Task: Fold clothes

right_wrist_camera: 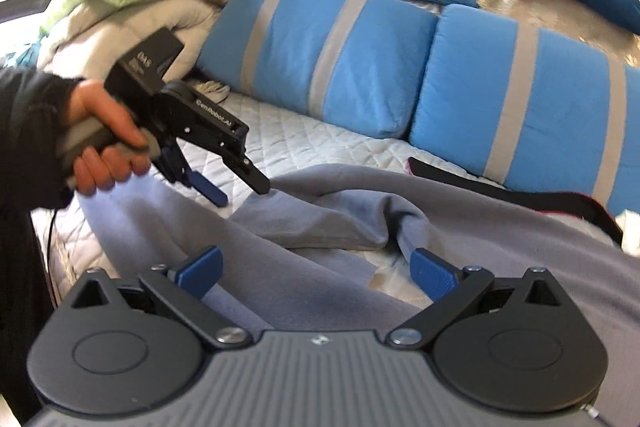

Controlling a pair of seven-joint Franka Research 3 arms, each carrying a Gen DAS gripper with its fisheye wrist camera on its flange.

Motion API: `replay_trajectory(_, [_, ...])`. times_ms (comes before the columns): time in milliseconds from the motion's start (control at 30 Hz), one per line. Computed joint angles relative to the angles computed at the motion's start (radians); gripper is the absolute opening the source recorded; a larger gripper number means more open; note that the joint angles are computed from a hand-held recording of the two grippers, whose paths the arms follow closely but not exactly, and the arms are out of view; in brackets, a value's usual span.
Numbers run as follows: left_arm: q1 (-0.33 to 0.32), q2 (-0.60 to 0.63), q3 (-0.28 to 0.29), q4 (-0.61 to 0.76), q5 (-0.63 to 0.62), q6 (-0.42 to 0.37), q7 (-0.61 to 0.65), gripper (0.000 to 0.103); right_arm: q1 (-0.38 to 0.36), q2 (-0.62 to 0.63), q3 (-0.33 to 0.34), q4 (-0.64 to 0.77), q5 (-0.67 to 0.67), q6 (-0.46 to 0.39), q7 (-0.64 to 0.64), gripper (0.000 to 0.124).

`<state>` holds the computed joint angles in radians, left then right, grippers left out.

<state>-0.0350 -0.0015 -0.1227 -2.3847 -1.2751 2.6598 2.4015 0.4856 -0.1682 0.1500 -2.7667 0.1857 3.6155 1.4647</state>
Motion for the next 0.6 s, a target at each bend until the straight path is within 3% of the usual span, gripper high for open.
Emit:
replay_trajectory(67, [0.004,0.006,0.003,0.008,0.020,-0.033,-0.031,0.053,0.003,0.002,-0.007,-0.003,0.000,0.008,0.026,0.103])
replay_trajectory(200, [0.015,0.025,0.003,0.029,0.076,-0.090,-0.113,0.038,-0.003,0.013,0.005,0.004,0.030,0.015,0.035,0.103])
replay_trajectory(233, [0.015,0.026,0.000,0.028,0.077,-0.086,-0.109,0.030,-0.002,0.016,0.002,0.005,0.027,0.017,0.043,0.103])
replay_trajectory(267, [0.015,0.026,-0.002,0.027,0.079,-0.083,-0.104,0.014,-0.001,0.019,-0.001,0.008,0.022,0.019,0.050,0.103])
replay_trajectory(300, [0.017,0.023,-0.003,0.027,0.083,-0.082,-0.100,0.008,-0.001,0.022,-0.002,0.012,0.018,0.020,0.055,0.103])
replay_trajectory(600, [0.031,0.001,0.013,0.075,0.148,-0.025,-0.037,0.004,-0.016,0.036,0.022,0.056,0.092,-0.025,0.003,0.103])
